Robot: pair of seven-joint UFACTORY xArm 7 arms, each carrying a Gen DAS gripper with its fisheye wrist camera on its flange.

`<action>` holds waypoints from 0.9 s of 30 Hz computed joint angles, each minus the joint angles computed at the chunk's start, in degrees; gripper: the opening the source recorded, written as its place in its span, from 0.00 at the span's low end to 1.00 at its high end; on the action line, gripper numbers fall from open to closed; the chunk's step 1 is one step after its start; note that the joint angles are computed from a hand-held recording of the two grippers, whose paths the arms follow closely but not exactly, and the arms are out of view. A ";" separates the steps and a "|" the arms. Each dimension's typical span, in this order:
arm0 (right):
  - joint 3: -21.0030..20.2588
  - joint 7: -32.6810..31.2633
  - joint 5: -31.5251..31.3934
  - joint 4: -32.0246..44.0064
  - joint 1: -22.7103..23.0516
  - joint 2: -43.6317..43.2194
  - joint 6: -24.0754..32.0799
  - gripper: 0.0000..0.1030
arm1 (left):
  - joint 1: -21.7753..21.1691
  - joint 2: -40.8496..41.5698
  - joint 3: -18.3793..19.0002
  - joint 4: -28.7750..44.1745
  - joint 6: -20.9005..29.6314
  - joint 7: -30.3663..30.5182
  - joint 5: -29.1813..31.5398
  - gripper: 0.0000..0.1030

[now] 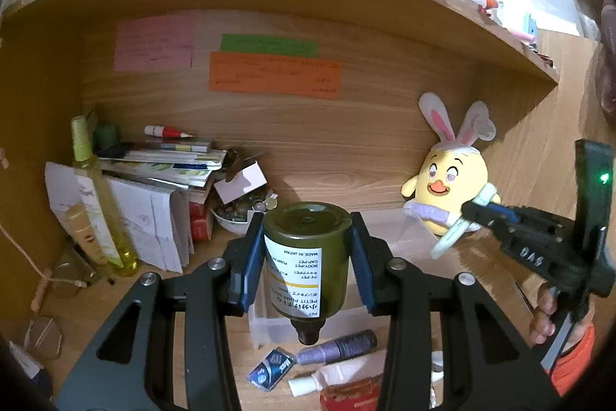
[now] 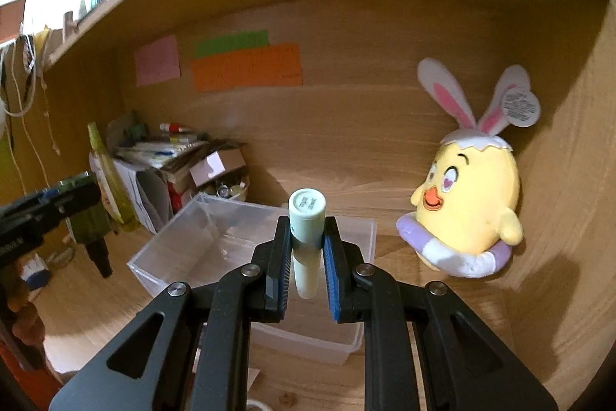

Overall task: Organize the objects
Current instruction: 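Carry both items over the clear box and release them inside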

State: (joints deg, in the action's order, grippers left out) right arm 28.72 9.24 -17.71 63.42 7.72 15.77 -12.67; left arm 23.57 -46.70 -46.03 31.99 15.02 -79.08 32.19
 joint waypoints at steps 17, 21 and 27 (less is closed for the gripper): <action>-15.39 -10.89 7.37 8.98 15.81 6.49 12.92 0.14 | 12.56 15.07 -7.00 6.81 0.75 -1.80 6.92 0.40; -30.43 -5.77 2.38 11.79 29.50 8.16 14.22 0.14 | 13.72 20.00 -8.56 9.13 3.58 -3.29 10.35 0.40; -30.81 -4.61 -1.00 16.88 31.44 11.89 18.01 0.14 | 14.20 26.14 -10.24 12.10 7.35 -6.07 16.40 0.40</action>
State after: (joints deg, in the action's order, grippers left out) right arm -2.10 4.63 -18.71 80.31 39.16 27.66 5.35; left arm 37.77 -20.57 -56.27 44.09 22.37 -85.16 48.60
